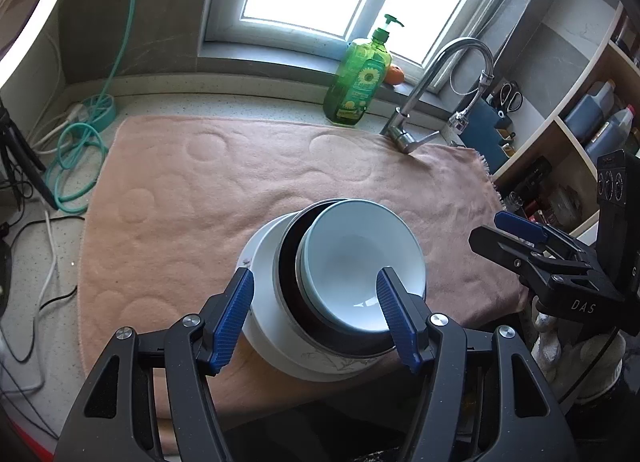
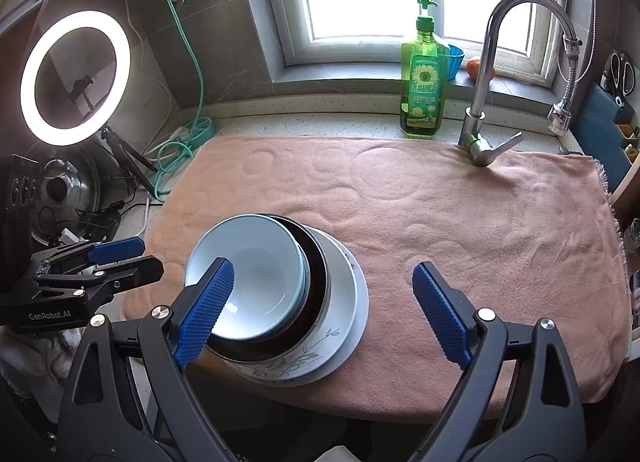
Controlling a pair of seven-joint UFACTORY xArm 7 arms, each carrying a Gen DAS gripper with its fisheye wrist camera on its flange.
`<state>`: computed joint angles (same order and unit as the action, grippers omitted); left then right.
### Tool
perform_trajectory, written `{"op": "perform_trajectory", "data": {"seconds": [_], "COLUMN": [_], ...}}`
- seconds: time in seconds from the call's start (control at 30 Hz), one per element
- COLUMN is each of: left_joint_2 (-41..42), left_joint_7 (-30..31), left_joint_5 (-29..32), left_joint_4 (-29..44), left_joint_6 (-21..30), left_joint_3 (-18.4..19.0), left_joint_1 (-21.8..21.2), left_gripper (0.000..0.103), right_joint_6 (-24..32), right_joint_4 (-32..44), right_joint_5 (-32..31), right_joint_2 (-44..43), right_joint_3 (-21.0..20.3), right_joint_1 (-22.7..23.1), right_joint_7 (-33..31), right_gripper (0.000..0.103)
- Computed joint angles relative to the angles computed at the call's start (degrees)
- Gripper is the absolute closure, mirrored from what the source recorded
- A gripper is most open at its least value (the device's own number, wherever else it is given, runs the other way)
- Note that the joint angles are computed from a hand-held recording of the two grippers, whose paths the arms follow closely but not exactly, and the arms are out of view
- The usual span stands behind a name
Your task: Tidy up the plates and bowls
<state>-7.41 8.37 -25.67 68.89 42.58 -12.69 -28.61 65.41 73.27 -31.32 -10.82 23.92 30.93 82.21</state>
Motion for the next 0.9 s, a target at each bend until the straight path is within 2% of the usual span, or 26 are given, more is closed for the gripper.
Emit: {"op": "perform_trajectory", "data": {"seconds": [0.13,0.3,0.53,0.9], "left_joint_2": [-1.9,-3.7,-4.0,-3.9], "left_joint_7": [-0.3,-0.2,-0.4,-0.6], "left_joint_5": [-2.0,-1.4,-0.9,-0.9], "left_joint_4": [-1.6,-2.9,-3.1,-3.2], "left_joint_6": [0.0,0.1,-0.5,-1.2], "left_joint_3": [0.6,0.8,0.8,0.8], "left_joint_1": [0.0,0.0,-0.2,-0.5], "left_gripper": [0.04,0.04,0.039,0.039], "right_joint_6": [1.3,6.3,8.6,8.5], "right_joint_4": [-0.4,1.0,2.6,3.1], "right_joint_5": [-0.4,-2.0,-3.3,-3.5], "right_joint_2": [-0.9,-0.5,0.4,0.9], "right_joint_3": [0.9,2.4,2.6,1.6], "right_joint_1": [0.2,0.9,2.0,2.9], "right_joint_7": [2.2,3.8,5.0,4.2], "right_gripper": [0.01,0.01,0.01,0.01]}}
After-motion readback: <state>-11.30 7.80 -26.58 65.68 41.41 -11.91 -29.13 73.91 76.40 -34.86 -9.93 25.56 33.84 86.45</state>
